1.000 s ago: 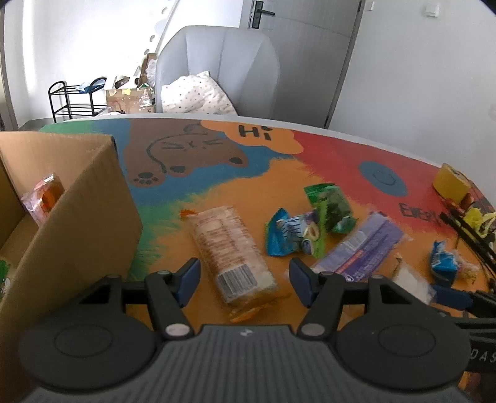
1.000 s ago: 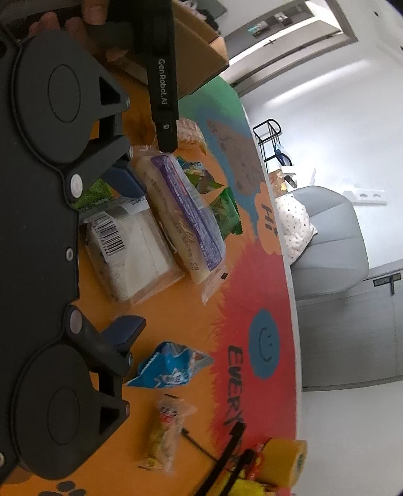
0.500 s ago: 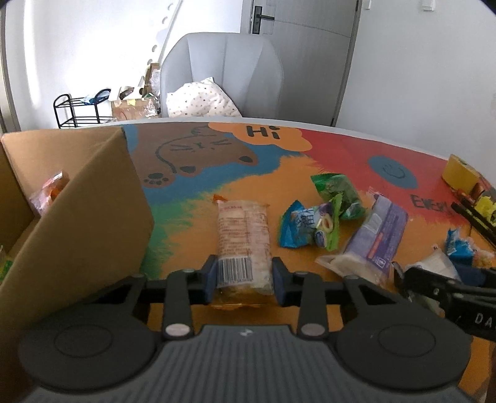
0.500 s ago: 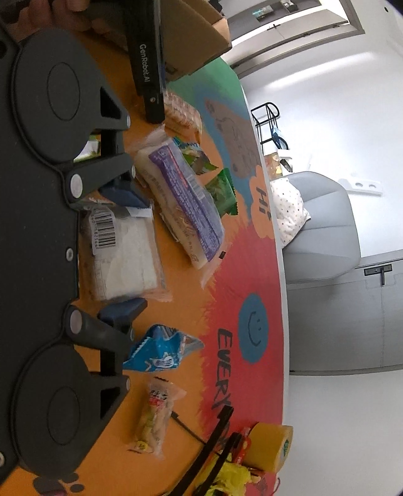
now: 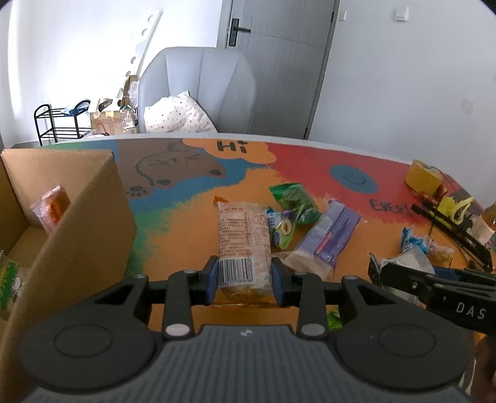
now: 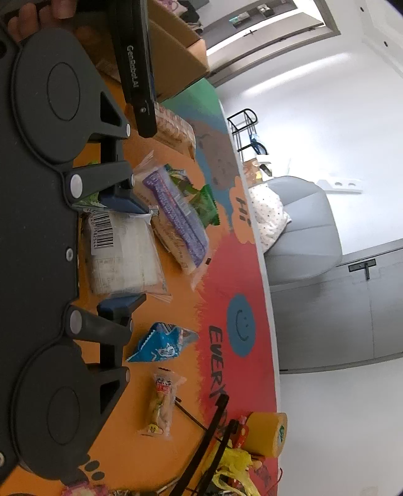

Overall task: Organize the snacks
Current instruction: 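Move the right tool to the white sandwich pack and grasp it, then carry the orange bread bag with the left tool while the right tool carries the sandwich pack to the box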

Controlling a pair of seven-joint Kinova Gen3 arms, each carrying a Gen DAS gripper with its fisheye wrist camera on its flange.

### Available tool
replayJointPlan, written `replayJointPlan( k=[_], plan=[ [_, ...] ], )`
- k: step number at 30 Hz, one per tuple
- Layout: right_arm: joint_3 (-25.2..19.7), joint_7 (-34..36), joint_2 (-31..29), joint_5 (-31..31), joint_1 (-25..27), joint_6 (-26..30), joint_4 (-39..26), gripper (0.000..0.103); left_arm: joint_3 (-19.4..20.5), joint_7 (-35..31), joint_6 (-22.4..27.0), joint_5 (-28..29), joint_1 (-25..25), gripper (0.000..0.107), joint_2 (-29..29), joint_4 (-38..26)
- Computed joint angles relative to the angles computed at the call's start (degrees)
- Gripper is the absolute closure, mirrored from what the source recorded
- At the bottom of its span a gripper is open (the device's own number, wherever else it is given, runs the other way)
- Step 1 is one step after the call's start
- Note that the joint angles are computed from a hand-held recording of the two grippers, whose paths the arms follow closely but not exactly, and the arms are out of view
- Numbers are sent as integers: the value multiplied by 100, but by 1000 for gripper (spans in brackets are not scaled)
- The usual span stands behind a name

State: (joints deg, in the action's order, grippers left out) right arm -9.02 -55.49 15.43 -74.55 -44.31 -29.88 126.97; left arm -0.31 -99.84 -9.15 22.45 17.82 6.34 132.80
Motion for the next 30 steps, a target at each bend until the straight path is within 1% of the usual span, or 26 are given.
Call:
replayJointPlan(
  k=[5, 8, 11, 13, 15, 18, 20, 23, 24, 27, 28, 30],
  plan=[
    [-48, 6, -97, -47, -47, -136, -14, 53, 223, 315, -41, -341, -282, 74, -239, 107],
    [-99, 15, -138, 1, -45, -192, -71, 53, 301, 365, -48, -419, -396, 74, -387, 134],
    [-145, 55, -172, 45, -63, -255, -134, 53, 364, 214, -2, -327, -487, 74, -558, 148],
    [-173, 63, -177, 62, -76, -297, -182, 53, 431, 462, 58, -609, -611, 74, -668, 154],
    [-196, 94, -174, 77, -89, -332, -236, 53, 497, 583, 80, -750, -718, 74, -778, 172],
    [-223, 114, -166, 117, -101, -347, -315, 53, 464, 959, 131, -1172, -794, 74, -942, 195],
    [-235, 169, -153, 113, -125, -366, -376, 53, 496, 1080, 142, -1293, -892, 74, -1026, 221],
    [-250, 223, -127, 151, -147, -359, -465, 53, 396, 1376, 155, -1599, -901, 74, -1125, 261],
    [-253, 242, -117, 153, -160, -365, -491, 53, 254, 1556, 160, -1793, -812, 74, -1165, 279],
    [-265, 342, -100, 125, -209, -383, -593, 53, 118, 1816, 176, -2091, -794, 74, -1294, 326],
    [-273, 369, -90, 135, -224, -393, -628, 53, -36, 1957, 188, -2258, -685, 74, -1334, 333],
    [-288, 433, -72, 135, -257, -404, -704, 53, -136, 2091, 194, -2422, -666, 74, -1423, 362]
  ],
)
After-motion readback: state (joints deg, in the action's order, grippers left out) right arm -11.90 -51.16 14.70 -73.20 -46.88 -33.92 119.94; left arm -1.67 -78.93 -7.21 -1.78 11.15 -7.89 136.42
